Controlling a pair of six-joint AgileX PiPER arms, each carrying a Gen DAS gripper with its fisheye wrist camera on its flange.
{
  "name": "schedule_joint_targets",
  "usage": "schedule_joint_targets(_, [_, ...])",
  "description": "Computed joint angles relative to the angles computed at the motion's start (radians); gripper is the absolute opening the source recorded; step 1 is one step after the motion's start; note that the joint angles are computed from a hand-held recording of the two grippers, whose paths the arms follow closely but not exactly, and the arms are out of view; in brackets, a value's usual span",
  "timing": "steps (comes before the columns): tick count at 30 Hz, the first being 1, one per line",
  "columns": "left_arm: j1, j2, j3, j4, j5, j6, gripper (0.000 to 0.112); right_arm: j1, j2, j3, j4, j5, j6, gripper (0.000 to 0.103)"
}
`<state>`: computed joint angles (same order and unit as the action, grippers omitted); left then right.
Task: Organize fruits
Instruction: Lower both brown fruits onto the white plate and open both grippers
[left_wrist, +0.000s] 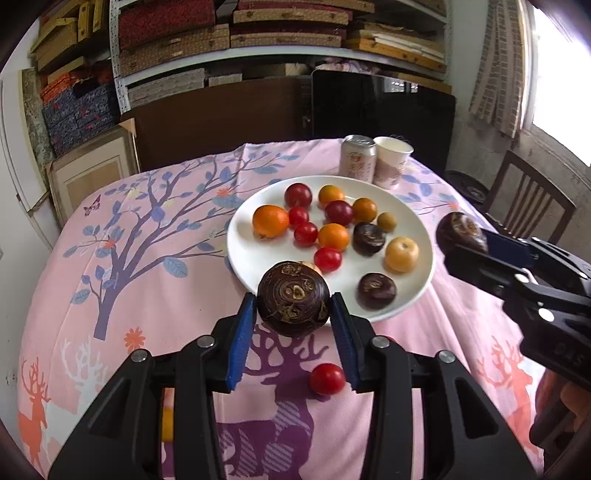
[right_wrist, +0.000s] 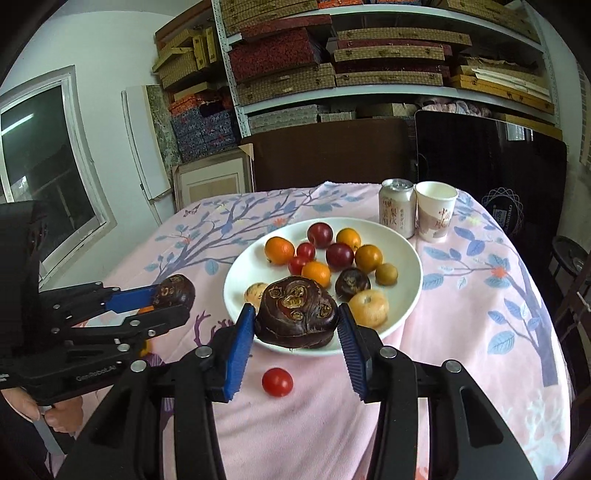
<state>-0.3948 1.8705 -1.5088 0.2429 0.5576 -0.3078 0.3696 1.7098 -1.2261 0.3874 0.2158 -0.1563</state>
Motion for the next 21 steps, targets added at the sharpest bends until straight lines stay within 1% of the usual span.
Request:
schedule_joint_targets(2, [0.018,0.066,-0.091,-0.035,0.042,0.015,0.04,-0.003,0.033,-0.057,-0.018,0.019,0.011,0.046])
schedule_joint_targets(4, [0.024,0.118,-0.163,-0.009,0.07,-0.014,0.04,-0.005,0.075,-0.114,-0.031,0.039,0.022,0.046])
schedule_joint_targets(6, [0.037,0.169,-0.236,-0.037,0.101,0.004,0.04,-0.011,0.128,-0.178,-0.01,0.072,0.006,0.046])
schedule_joint_targets(8, [0.045,0.217,-0.3,-0.054,0.127,0.011,0.04,-0.013,0.189,-0.247,-0.039,0.112,0.034,0.045])
schedule_joint_targets(11, [0.054,0.295,-0.392,-0.086,0.167,0.023,0.04,-0.015,0.258,-0.317,-0.079,0.14,0.077,0.044])
schedule_joint_targets(13, [0.066,0.336,-0.446,-0.133,0.195,0.033,0.041,-0.019,0.3,-0.361,-0.085,0.159,0.089,0.044])
schedule_joint_targets(15, [0.072,0.338,-0.444,-0.148,0.176,0.008,0.056,-0.029,0.327,-0.383,-0.077,0.161,0.099,0.044])
schedule_joint_targets(16, [0.07,0.331,-0.432,-0.129,0.157,-0.016,0.07,-0.04,0.325,-0.369,-0.027,0.146,0.071,0.044])
schedule_joint_targets(17, [0.066,0.318,-0.412,-0.094,0.132,-0.052,0.077,-0.053,0.322,-0.355,0.039,0.143,0.019,0.044])
schedule_joint_targets(18, [0.063,0.307,-0.396,-0.07,0.115,-0.073,0.077,-0.063,0.322,-0.354,0.074,0.157,-0.012,0.044])
schedule_joint_targets(21, [0.069,0.281,-0.37,-0.09,0.111,-0.042,0.077,-0.072,0.294,-0.317,0.103,0.155,-0.037,0.045])
